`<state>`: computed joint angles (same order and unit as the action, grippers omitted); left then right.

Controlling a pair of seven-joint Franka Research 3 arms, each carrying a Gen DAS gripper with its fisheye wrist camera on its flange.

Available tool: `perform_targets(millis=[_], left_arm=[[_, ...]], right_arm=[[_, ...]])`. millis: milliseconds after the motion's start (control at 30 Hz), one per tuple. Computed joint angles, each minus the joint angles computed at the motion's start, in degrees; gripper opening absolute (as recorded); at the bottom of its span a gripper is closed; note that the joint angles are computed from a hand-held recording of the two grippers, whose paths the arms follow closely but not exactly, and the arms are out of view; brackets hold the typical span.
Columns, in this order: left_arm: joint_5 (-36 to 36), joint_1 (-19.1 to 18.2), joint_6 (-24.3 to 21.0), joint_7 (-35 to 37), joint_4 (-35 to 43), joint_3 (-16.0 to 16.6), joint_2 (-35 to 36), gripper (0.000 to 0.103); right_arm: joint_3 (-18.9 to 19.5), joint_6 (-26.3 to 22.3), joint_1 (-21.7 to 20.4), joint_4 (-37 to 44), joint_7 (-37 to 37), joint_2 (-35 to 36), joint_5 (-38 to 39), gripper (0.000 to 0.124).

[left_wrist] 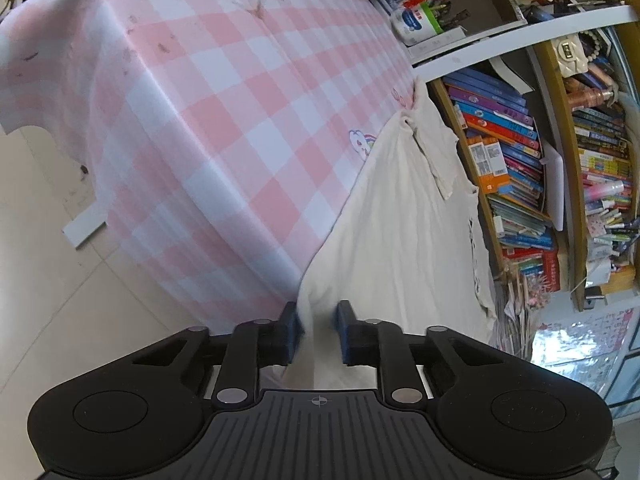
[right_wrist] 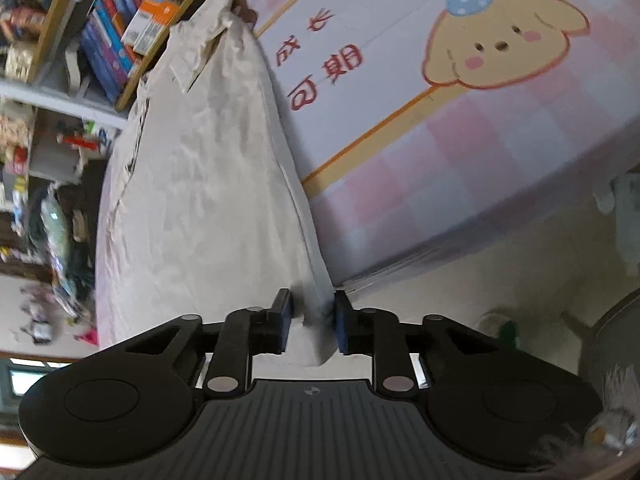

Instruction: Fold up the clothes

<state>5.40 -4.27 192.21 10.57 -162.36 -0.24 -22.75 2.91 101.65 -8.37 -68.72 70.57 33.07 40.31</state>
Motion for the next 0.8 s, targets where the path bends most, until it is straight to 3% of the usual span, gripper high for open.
perform_targets(millis=[133, 400, 567, 800], left_arm=[[1.46, -2.08, -0.94, 1.76, -0.14, 2.65, -1.27, 0.003], [1.43, -4.27, -1.74, 3.91, -1.11, 3.89, -4.69, 0.002], [1.43, -10.08, -3.01, 5.71, -2.78, 8.81, -7.97, 0.002], [-3.21, -19.10, -8.86, 8.53, -6.92, 13.55, -14.81, 0.002]], right_arm=[[-0.12, 0.58, 0.54, -0.60, -1.84, -1.24, -1.09, 0.006], [-0.83, 3.37, -0.07, -6.71, -4.42, -6.46, 1.67, 0.006], [-2.30, 4.10, -0.19, -12.48, -6.04, -11.24, 1.93, 0.005], [-5.80, 4.79, -0.72, -23.21, -6.36, -18.65, 0.90, 0.006]])
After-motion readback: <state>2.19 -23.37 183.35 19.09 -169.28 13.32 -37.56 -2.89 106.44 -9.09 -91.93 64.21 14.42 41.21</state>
